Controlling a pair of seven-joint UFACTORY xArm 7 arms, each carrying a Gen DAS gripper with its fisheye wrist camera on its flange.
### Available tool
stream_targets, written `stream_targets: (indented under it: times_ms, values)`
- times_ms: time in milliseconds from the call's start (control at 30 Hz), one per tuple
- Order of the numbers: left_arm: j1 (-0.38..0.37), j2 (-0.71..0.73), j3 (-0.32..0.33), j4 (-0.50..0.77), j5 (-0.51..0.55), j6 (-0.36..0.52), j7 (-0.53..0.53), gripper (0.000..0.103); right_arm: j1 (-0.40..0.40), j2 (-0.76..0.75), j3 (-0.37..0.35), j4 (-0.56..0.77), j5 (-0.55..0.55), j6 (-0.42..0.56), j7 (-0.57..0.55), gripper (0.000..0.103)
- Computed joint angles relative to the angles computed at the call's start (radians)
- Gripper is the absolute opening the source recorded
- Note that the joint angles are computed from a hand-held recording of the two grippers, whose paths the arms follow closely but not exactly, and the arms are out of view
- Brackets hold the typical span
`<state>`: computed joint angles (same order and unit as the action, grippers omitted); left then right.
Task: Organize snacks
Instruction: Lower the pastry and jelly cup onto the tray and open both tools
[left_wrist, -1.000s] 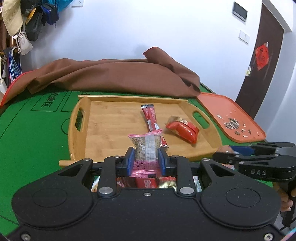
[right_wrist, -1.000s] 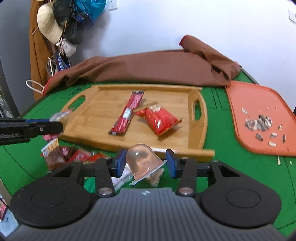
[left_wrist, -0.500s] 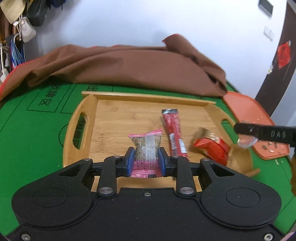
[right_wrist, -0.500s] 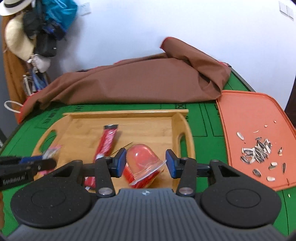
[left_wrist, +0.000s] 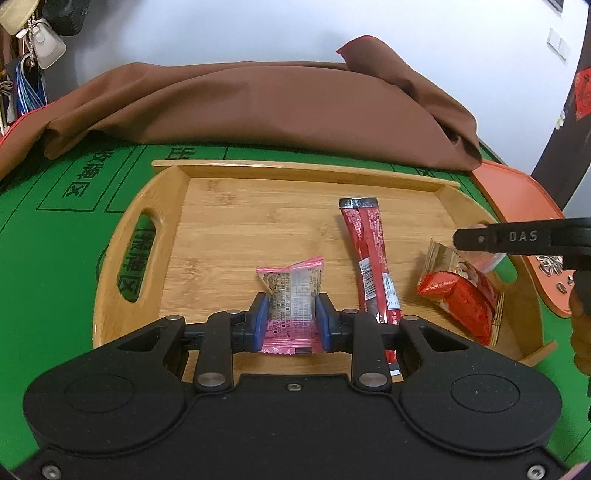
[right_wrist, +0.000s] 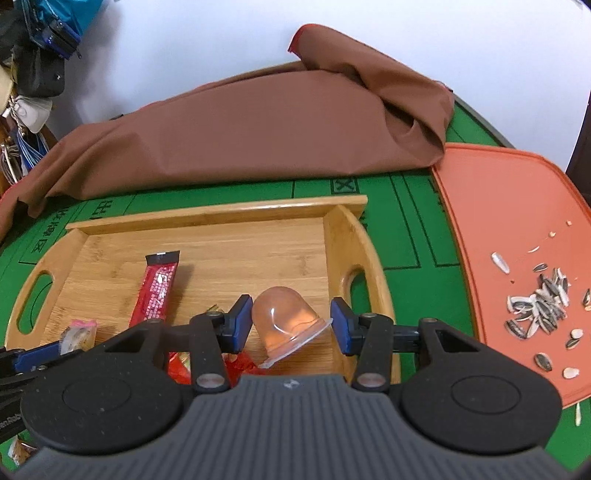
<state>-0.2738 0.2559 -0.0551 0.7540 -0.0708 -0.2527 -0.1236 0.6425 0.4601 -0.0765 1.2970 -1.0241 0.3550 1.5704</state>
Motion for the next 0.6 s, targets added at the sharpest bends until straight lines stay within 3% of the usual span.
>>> stream_targets:
  times_ms: [167, 267, 600]
  values:
    - [-0.015, 0.003, 0.006, 0.001, -0.002, -0.006, 0.008, 0.025, 0.003, 0.009, 0.000, 0.009, 0.013, 0.006, -0.013, 0.050]
    - [0.028, 0.006, -0.038, 0.001, 0.028, -0.009, -0.013, 0.026, 0.003, 0.011, 0.001, 0.012, 0.020, 0.010, -0.024, 0.050]
    - [-0.052, 0.007, 0.022, 0.006, -0.016, 0.001, 0.007, 0.026, 0.005, 0.014, 0.002, 0.019, 0.033, 0.020, -0.045, 0.050]
